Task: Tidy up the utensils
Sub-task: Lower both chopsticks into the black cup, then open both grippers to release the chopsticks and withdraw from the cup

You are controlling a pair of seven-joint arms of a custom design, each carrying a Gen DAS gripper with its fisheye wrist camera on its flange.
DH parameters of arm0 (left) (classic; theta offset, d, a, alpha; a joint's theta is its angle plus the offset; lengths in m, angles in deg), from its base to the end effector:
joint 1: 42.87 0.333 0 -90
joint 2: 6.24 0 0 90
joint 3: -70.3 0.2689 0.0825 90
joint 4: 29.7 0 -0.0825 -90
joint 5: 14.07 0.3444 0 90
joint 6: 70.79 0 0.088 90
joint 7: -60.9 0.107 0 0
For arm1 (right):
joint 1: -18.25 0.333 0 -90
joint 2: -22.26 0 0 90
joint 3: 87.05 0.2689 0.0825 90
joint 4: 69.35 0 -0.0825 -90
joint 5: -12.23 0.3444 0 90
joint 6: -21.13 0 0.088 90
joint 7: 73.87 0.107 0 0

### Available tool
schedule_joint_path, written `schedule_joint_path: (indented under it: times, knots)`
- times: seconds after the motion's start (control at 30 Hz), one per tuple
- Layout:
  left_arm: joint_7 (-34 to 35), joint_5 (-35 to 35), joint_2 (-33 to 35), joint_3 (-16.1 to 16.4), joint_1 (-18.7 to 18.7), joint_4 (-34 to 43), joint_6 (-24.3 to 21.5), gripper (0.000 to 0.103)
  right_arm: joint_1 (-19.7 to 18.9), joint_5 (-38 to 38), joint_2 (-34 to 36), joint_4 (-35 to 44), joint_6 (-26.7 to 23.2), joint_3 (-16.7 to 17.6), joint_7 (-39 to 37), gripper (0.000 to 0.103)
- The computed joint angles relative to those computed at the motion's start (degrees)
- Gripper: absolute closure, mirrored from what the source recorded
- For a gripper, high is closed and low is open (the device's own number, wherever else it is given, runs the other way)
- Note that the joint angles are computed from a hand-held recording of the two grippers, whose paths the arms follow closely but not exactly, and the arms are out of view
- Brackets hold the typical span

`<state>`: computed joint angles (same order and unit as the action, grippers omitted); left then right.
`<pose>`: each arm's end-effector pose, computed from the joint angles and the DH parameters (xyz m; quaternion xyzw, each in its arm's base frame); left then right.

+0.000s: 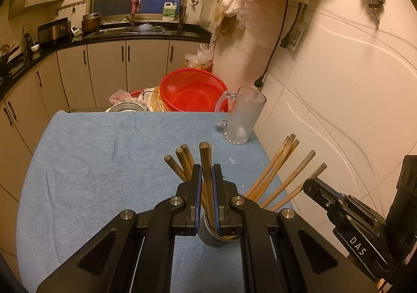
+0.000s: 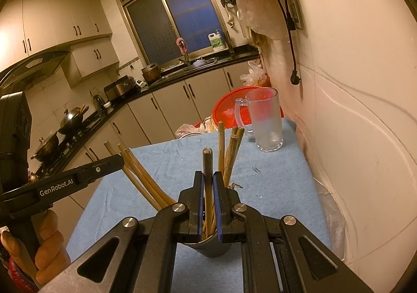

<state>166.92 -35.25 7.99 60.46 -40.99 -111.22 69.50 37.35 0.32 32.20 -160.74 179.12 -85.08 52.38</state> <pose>0.6297 -0.0733 0.6084 -0.5738 0.7066 -0.3806 0.1631 0.5754 0.2287 0.6108 -0.5833 0.6563 -0.2071 0.4314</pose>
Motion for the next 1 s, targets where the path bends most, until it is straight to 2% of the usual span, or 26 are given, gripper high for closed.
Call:
schedule_joint_path:
  times: [0.53,0.7,0.77,0.87,0.93,1.0]
  knots:
    - [-0.67,0.72,0.88,-0.11,0.02,1.4,-0.79,0.095,-0.37,1.41,0.12,-0.02,-0.21,0.08,-1.46,0.094]
    - [-0.71,0.76,0.43,-0.07,0.01,0.23,0.48,0.082,-0.05,0.76,0.28,0.43,-0.79,-0.02,-0.71,0.094]
    - [-0.67,0.86,0.57,-0.01,0.04,0.32,0.48,0.082,-0.03,0.76,0.28,0.52,-0.92,0.02,-0.7,0.092]
    - [-0.47,0.62,0.14,-0.06,0.04,-0.39,0.89,0.081,-0.03,0.72,0.17,0.39,-0.86,0.03,-0.6,0.084]
    - [-0.48,0.81,0.26,0.0,-0.02,-0.29,1.03,0.08,0.01,0.29,0.15,0.3,-0.64,-0.13,-0.32,0.075]
    - [-0.35,0.74,0.01,-0.01,0.0,-0.92,1.53,0.076,0.19,-0.66,-0.13,-0.1,-0.38,-0.35,0.6,0.073]
